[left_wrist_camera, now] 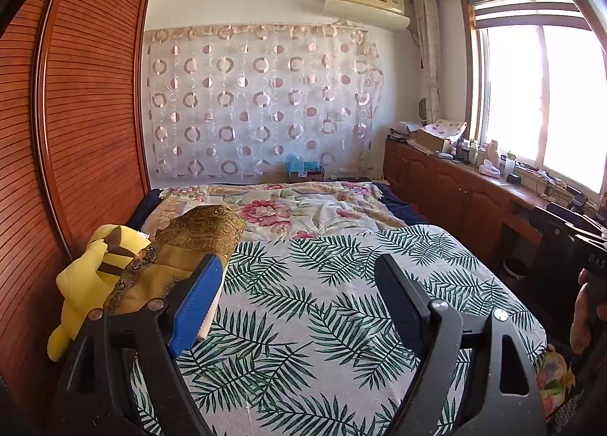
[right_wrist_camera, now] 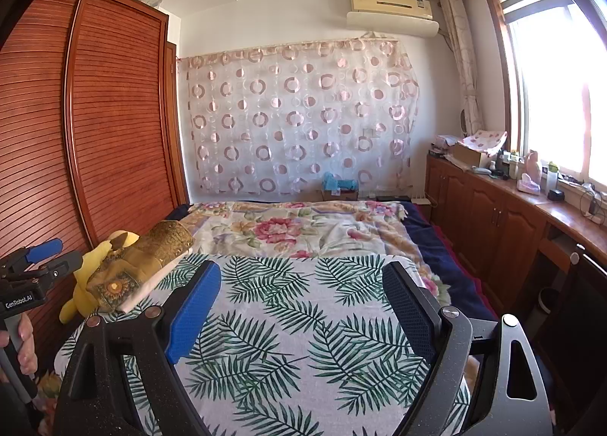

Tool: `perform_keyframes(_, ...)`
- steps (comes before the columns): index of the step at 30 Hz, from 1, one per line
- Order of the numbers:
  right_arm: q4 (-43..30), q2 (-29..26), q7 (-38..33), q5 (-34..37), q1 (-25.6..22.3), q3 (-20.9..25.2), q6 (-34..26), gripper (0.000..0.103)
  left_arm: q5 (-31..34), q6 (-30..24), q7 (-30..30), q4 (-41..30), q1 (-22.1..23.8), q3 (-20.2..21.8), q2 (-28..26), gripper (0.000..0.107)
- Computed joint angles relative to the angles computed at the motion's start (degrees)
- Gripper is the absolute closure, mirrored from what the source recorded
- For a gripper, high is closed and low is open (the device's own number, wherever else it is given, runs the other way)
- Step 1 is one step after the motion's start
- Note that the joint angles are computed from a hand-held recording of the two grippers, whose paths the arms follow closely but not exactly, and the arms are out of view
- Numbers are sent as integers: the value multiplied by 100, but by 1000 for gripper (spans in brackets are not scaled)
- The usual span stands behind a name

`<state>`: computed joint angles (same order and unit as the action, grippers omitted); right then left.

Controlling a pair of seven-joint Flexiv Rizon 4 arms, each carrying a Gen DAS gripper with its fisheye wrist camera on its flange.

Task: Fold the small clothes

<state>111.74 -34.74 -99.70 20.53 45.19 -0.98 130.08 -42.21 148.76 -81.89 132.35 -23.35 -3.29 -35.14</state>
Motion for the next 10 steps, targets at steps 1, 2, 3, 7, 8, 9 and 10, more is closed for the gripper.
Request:
perform_keyframes(1,-7,3,-1,1,-1,-3,-9,15,5,-5,-2,-5,8,4,-5,24)
perform_keyframes(2,-1,-4,-1,2,-2,3,8,15,13,-2,-6,-4,11,6,-8,24)
perform_keyframes(3,-1,-4,0,-4,-8,6,7,15,9,-1,-6,-5,8,5,-9,24)
perform_keyframes(7,-3,-7,-5,-1,-5,6,6,15,0,2,-4,-7,1,7,-14,24)
perform_keyframes(8,-6,-6,-6,2,-3,4,3,15,-9,5,-1,-6,-5,5,-14,24)
perform_keyframes(9,-6,-9,-5,7,-2,6,8,15,11,3,-11,-5,8,6,-15,24)
perform_keyframes(10,-6,-9,-6,7,-2,6,8,15,14,4,-12,-4,8,6,-15,24)
